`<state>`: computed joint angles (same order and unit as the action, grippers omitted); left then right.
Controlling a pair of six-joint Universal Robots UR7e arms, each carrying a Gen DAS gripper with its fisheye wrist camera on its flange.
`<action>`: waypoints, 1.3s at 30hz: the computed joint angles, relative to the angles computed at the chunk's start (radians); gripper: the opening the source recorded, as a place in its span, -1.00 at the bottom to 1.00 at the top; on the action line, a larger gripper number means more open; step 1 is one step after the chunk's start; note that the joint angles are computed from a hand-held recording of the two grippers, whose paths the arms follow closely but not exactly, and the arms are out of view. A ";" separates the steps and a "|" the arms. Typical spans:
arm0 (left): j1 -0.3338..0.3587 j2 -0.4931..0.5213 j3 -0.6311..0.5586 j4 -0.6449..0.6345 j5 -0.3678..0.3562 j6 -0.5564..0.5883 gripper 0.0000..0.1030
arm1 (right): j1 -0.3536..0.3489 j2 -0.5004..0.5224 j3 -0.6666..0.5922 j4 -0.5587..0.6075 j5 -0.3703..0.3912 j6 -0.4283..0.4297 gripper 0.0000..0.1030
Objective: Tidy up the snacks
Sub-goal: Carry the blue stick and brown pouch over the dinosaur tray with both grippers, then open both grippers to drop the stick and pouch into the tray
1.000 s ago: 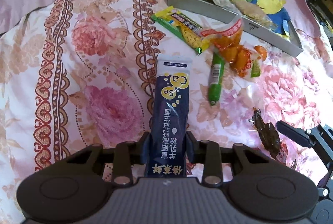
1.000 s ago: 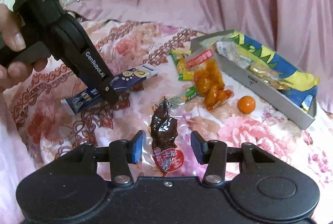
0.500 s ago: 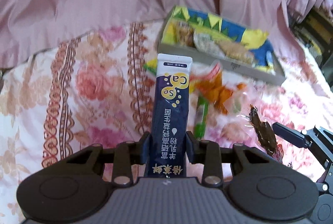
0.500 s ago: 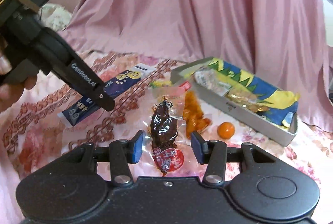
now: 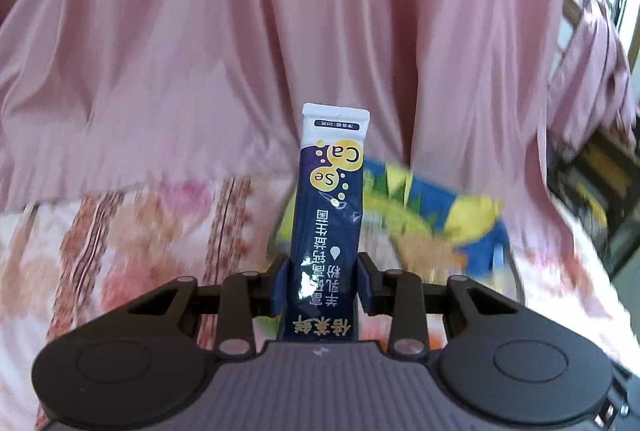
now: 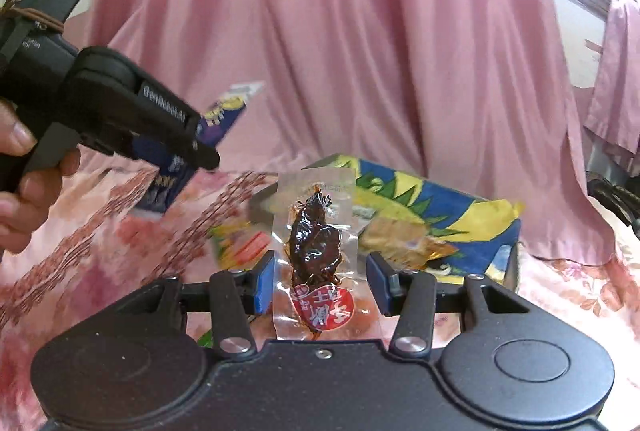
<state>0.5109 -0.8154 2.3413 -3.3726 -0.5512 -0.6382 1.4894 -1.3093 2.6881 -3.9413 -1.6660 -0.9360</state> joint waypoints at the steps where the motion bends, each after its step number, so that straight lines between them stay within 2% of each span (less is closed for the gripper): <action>1: 0.014 0.017 -0.021 -0.048 0.003 0.042 -0.25 | -0.004 0.007 -0.010 -0.009 0.003 -0.002 -0.03; 6: 0.097 0.109 -0.125 -0.287 -0.037 0.256 -0.25 | -0.030 0.071 -0.130 -0.024 0.018 0.038 -0.03; 10: 0.165 0.163 -0.197 -0.340 -0.094 0.336 -0.25 | -0.065 0.125 -0.230 -0.029 0.010 0.084 -0.03; 15: 0.233 0.223 -0.259 -0.401 -0.218 0.383 -0.25 | -0.124 0.159 -0.287 -0.027 -0.002 0.163 -0.03; 19: 0.264 0.270 -0.310 -0.414 -0.273 0.420 -0.25 | -0.141 0.198 -0.311 -0.046 -0.026 0.180 -0.03; 22: 0.276 0.295 -0.342 -0.399 -0.282 0.440 -0.25 | -0.143 0.219 -0.332 -0.057 -0.036 0.187 -0.03; 31: 0.309 0.309 -0.376 -0.264 -0.310 0.361 -0.25 | -0.152 0.260 -0.412 0.015 -0.086 0.210 -0.03; 36: 0.313 0.310 -0.387 -0.207 -0.309 0.351 -0.25 | -0.145 0.278 -0.423 0.020 -0.109 0.179 -0.03; 37: 0.313 0.308 -0.388 -0.191 -0.310 0.347 -0.25 | -0.144 0.281 -0.424 0.021 -0.112 0.177 -0.11; 39: 0.314 0.309 -0.393 -0.176 -0.309 0.342 -0.25 | -0.143 0.283 -0.426 0.031 -0.119 0.177 -0.14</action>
<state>0.8253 -0.5059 1.9484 -3.5482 -0.8606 -0.2959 1.3462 -1.0258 2.2620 -3.9100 -1.7849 -0.7591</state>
